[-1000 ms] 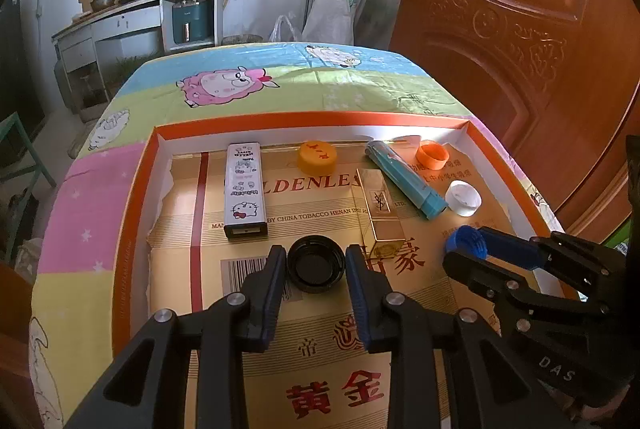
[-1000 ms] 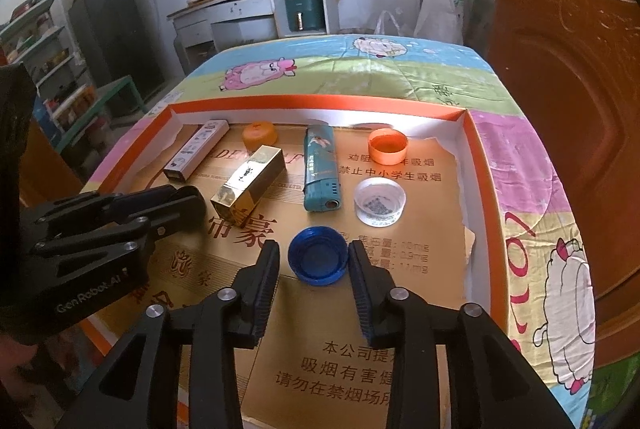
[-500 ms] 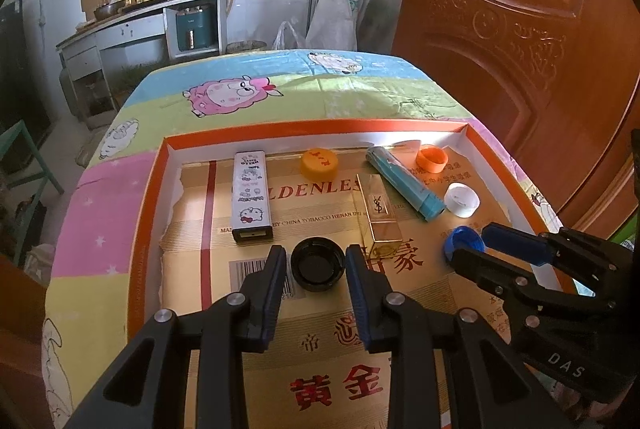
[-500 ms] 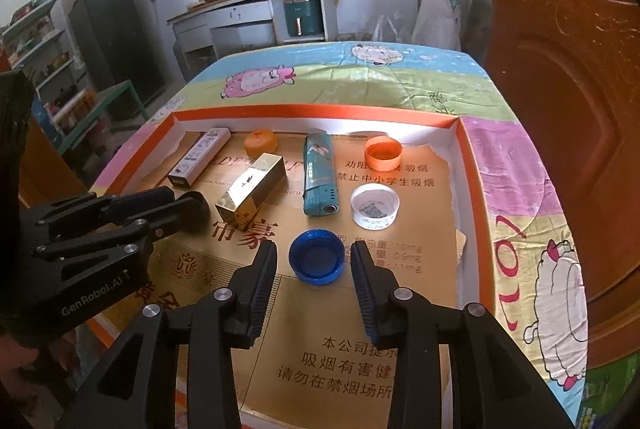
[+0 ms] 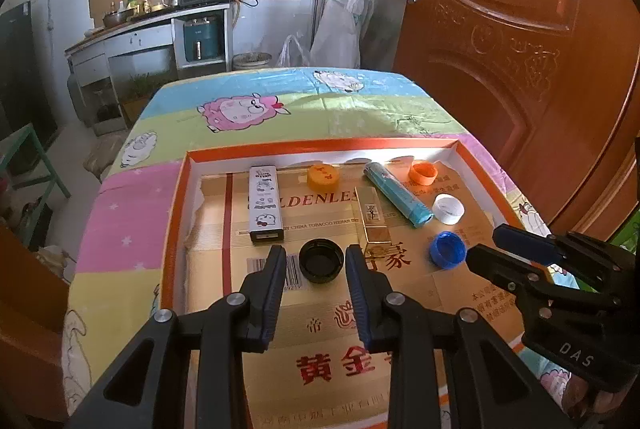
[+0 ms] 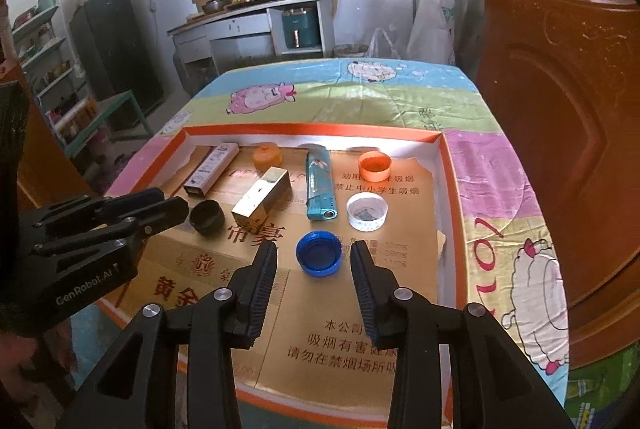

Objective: Organize rigid objects
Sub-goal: 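Withdraw both tools from the tray toward the red cap and lip gloss tube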

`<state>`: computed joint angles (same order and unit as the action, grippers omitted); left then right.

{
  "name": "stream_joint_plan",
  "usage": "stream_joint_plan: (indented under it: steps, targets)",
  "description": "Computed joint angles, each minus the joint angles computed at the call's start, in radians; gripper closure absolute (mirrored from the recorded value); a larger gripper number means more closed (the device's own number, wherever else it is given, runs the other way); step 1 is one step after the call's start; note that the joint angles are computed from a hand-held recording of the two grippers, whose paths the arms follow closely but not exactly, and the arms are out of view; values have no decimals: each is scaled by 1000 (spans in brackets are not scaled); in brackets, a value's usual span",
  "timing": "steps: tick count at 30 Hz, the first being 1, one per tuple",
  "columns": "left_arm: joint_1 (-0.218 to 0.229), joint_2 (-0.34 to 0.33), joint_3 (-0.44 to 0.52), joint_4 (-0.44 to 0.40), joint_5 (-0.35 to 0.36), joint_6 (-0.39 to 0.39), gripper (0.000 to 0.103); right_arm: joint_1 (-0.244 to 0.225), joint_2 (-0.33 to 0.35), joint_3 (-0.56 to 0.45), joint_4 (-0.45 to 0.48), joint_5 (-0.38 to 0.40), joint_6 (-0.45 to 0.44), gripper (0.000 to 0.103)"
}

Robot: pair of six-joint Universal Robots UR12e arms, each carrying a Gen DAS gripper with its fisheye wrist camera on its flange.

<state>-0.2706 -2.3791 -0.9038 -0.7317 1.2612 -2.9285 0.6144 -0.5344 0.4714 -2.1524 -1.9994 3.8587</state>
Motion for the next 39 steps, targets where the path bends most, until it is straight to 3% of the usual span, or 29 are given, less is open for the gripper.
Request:
stream_joint_plan:
  steps: [27, 39]
  targets:
    - [51, 173, -264, 154, -21, -66, 72, 72, -49, 40, -4, -41, 7, 63]
    - [85, 244, -398, 210, -39, -98, 72, 102, 11, -64, 77, -8, 23, 63]
